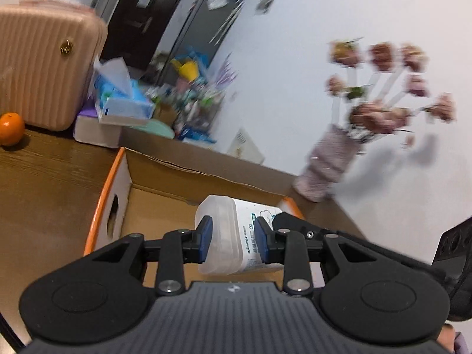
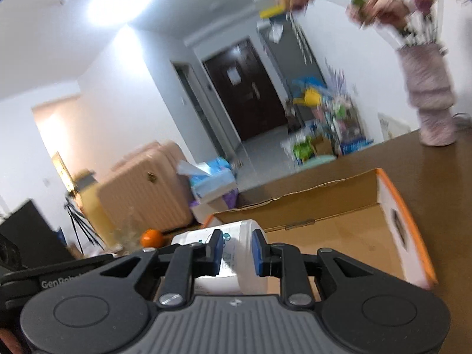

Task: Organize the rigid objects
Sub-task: 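Carry the white bottle into the cardboard box and open the left gripper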

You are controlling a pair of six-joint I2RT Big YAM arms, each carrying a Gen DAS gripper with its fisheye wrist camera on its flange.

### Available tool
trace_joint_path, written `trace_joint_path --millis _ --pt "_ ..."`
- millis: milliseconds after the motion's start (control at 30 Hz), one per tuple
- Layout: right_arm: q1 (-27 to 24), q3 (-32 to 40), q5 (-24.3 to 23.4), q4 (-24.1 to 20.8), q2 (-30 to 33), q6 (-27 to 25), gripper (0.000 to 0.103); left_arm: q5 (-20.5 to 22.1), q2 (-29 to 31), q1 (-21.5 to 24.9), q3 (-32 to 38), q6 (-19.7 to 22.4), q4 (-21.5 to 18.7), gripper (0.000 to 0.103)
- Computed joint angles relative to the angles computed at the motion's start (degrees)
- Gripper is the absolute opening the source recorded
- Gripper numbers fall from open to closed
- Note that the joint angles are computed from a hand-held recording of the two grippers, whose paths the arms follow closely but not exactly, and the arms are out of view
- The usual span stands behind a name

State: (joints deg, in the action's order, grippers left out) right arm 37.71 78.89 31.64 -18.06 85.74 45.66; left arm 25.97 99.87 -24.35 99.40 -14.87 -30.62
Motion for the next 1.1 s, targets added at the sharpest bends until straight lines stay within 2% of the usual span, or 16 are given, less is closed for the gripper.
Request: trace_joint_path --millis 33,167,233,267,333,367,433,500,567,633,800,867,933,967,1033,1100 --pt "-2.2 2.24 -2.33 -1.03 2.06 1.33 0.021 -0.67 3.25 0.01 4.1 -0.53 -2.21 0.031" --pt "-8.95 12.46 -11.46 -6.32 10.95 3.13 0.02 -3.57 18.32 0.16 26.32 -0.7 -18.25 0.031" --pt "-11.08 17.8 -14.25 -10.24 15.36 2.85 0.02 -4.95 24.44 0.22 36.0 -1.76 -23.78 0.031" --pt "-11.77 19.45 -15.52 -11.22 16.97 3.26 0.02 -6.91 26.29 0.09 38.91 -2.31 -24.81 0.032" --pt "-12.98 23.18 -19.21 -13.72 20.29 4.07 0.019 -10.29 28.37 -0.09 42.0 -2.56 -24.92 0.039" --pt "-13.3 24.26 -20.54 -13.87 21.5 4.43 0.019 -11.32 28.28 -0.03 41.68 -3.7 -23.93 0.046" --pt "-13.65 24.36 -23.18 -11.85 22.52 4.63 0.021 -11.51 26.76 0.17 39.04 -3.96 -20.94 0.049" --pt "-13.46 24.9 -23.15 -11.67 22.89 3.97 0.021 -12.27 24.88 0.32 36.19 -2.64 -17.95 0.066" --pt "-13.11 25.2 -21.94 -12.6 22.56 2.98 0.022 -14.23 22.48 0.21 32.85 0.02 -14.81 0.075" --pt "-12.91 25.03 -20.21 -14.42 21.37 2.0 0.027 -15.22 20.3 0.18 30.28 2.15 -13.57 0.077" --pt "-12.2 24.41 -13.05 -21.9 16.81 -2.47 0.038 -16.57 15.79 0.66 27.03 5.33 -14.56 0.085" --pt "-11.7 23.55 -10.55 -25.22 14.28 -4.4 0.045 -17.14 14.14 0.79 26.26 9.32 -15.76 0.09" --pt "-11.12 22.74 -7.89 -28.95 11.87 -6.41 0.06 -18.92 11.83 0.71 24.12 12.53 -16.2 0.094" --pt "-10.67 22.18 -5.89 -30.88 10.67 -7.1 0.062 -19.43 10.76 0.7 23.11 14.54 -16.49 0.098" --pt "-10.05 20.89 -2.73 -34.18 8.55 -7.05 0.064 -20.55 7.84 0.72 19.6 17.86 -15.68 0.101" --pt "-9.32 18.68 -0.08 -36.26 5.99 -5.06 0.068 -21.68 4.55 0.98 14.99 18.44 -13.24 0.103"
